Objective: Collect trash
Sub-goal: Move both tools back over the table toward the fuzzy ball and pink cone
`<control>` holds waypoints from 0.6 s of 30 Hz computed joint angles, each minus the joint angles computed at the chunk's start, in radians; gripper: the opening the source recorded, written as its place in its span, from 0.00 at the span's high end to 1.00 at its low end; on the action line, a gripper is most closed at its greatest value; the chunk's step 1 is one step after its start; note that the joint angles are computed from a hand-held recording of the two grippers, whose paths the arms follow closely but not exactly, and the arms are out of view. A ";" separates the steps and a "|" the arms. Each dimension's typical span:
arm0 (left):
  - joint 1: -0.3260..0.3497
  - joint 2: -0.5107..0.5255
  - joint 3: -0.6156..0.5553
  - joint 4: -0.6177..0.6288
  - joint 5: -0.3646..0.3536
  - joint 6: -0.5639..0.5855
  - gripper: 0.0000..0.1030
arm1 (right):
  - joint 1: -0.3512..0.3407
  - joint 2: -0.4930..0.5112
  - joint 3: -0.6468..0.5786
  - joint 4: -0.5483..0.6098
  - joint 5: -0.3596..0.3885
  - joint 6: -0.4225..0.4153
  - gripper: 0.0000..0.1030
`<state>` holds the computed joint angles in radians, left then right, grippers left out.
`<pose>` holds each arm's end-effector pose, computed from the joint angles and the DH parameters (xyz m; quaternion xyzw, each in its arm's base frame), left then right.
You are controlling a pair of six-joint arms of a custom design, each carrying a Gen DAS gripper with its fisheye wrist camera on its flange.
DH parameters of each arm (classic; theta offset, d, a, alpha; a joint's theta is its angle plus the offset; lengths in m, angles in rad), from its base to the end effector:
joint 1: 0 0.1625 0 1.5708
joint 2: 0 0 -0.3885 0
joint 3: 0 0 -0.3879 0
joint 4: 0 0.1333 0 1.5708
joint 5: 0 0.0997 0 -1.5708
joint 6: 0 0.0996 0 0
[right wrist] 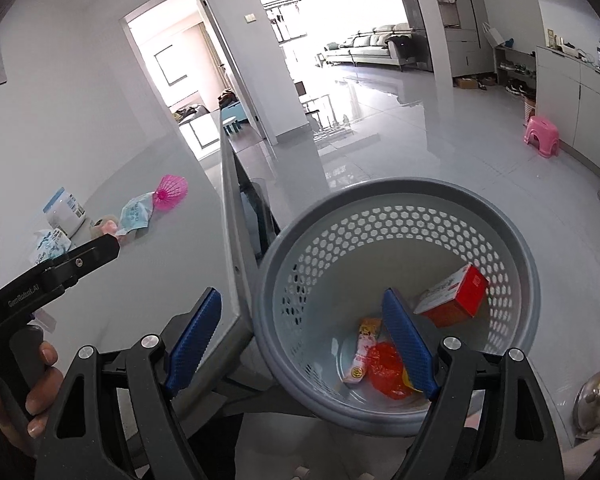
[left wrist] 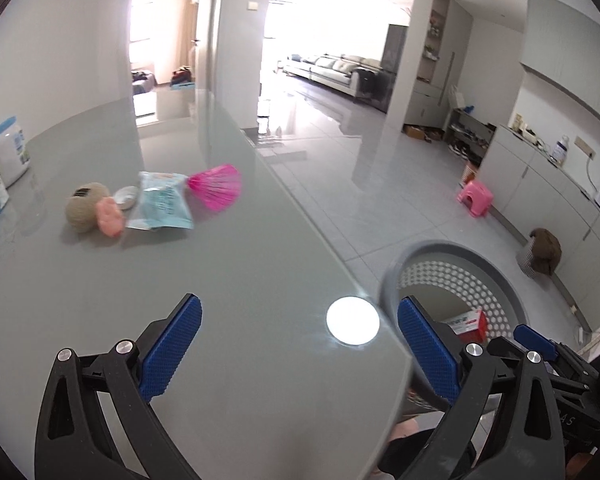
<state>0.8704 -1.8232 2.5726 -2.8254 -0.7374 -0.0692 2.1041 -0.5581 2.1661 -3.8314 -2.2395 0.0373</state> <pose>-0.0393 -0.3679 0.2641 0.1787 0.8731 -0.3589 0.2775 0.2862 -0.3441 -0.0209 0.1177 -0.8932 0.3780 0.2131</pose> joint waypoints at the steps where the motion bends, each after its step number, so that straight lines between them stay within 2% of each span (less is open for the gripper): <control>1: 0.011 -0.009 -0.006 -0.005 0.009 0.013 0.06 | 0.004 0.008 -0.022 0.017 0.007 -0.008 0.23; 10: 0.133 -0.024 -0.087 -0.084 0.053 0.124 0.06 | 0.019 0.083 -0.230 0.159 0.081 -0.104 0.23; 18: 0.244 0.070 -0.183 -0.240 0.093 0.246 0.06 | 0.009 0.190 -0.468 0.316 0.144 -0.196 0.23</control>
